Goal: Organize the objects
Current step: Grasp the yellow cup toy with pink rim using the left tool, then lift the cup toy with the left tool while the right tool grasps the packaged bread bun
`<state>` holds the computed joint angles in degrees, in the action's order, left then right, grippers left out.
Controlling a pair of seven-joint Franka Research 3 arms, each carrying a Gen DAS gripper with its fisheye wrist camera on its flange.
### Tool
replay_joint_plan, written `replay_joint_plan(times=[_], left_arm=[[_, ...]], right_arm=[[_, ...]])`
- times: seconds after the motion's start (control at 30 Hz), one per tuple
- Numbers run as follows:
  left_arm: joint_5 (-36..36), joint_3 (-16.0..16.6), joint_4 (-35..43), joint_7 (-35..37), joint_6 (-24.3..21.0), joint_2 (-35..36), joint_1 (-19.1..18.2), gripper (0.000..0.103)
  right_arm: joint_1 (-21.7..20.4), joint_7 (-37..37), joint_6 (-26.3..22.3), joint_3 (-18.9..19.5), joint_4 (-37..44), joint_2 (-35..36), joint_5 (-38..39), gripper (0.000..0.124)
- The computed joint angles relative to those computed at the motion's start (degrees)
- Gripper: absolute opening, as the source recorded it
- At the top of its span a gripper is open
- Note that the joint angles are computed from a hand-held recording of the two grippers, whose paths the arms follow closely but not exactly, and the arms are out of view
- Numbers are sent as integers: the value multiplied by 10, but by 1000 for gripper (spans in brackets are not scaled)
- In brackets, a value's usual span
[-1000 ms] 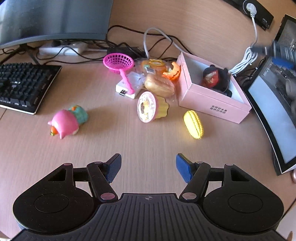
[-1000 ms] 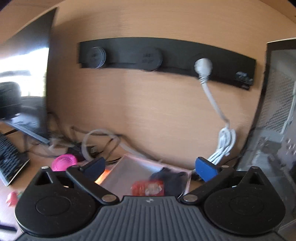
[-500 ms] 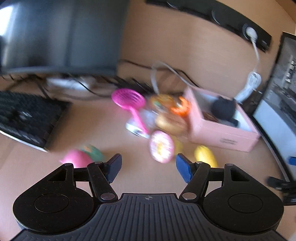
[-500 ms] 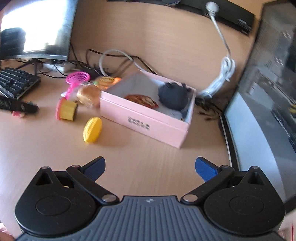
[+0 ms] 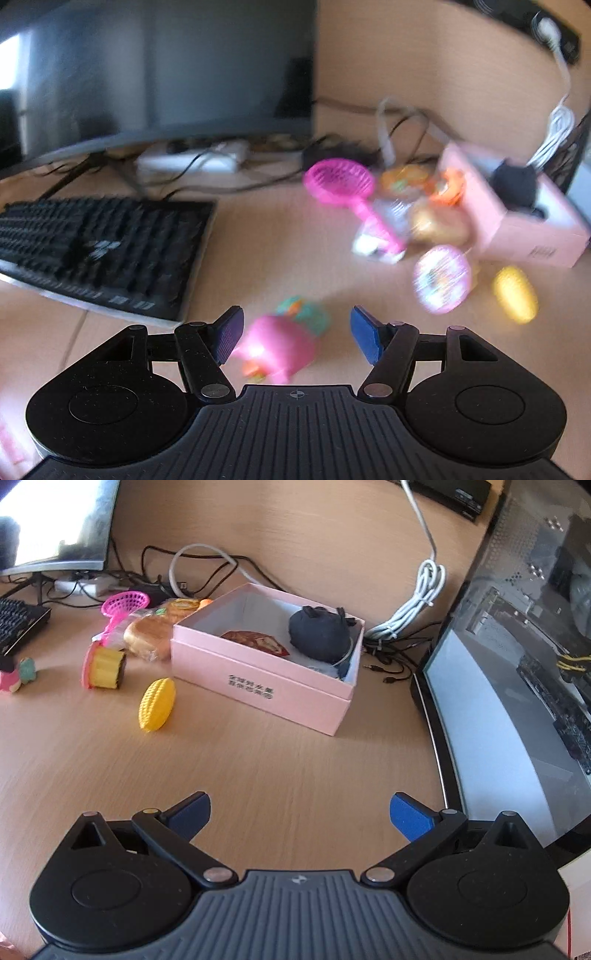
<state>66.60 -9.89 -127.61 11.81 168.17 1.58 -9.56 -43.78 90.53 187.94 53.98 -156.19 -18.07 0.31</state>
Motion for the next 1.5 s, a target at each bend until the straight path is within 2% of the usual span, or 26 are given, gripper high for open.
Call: replay_joint_plan(times=[0.07,0.1,0.13,0.2,0.33,0.43,0.53,0.6,0.63,0.67,0.77,0.9,1.17,1.33,1.4,1.5], left_arm=[[24,3,15,-25,61,14,0,69],[8,1,26,-1,88,28,-1,70],[-38,-7,32,51,99,40,-2,70],[-113,-22,55,124,83,67,-12,70],[-124,4,130,103,24,126,-67,70],[-181,1,167,146,9,161,-79,70],[-192,17,201,174,-18,188,-109,68],[-196,27,212,179,-26,197,-124,64],[-197,32,215,177,-28,200,-130,53],[-197,37,218,174,-28,203,-135,53],[-191,45,216,172,-33,200,-145,52],[-208,35,198,187,-31,185,-138,51],[-217,28,116,186,13,126,-125,50],[-176,35,57,124,25,79,-121,50],[-143,35,35,87,21,60,-116,50],[-130,23,4,58,20,35,-94,50]], right_arm=[[14,-2,1,-8,-4,-3,0,103],[20,-2,-1,-12,-6,-5,1,103],[25,-2,-3,-15,-7,-5,2,103],[30,2,-10,-17,-9,-7,1,103],[27,21,-18,-12,-18,-24,-13,103],[55,31,-28,-44,-28,-28,-21,103],[59,51,-42,-53,-32,-35,-34,103],[56,68,-50,-53,-34,-40,-44,103],[52,77,-51,-52,-35,-43,-49,103],[51,85,-51,-55,-36,-45,-54,103],[46,108,-55,-58,-38,-48,-71,103],[37,135,-67,-59,-33,-45,-96,103],[26,176,-76,-56,0,-2,-158,103],[11,197,-72,-32,31,32,-211,103],[-8,208,-65,-8,44,42,-239,103],[-42,221,-55,33,64,55,-269,103]])
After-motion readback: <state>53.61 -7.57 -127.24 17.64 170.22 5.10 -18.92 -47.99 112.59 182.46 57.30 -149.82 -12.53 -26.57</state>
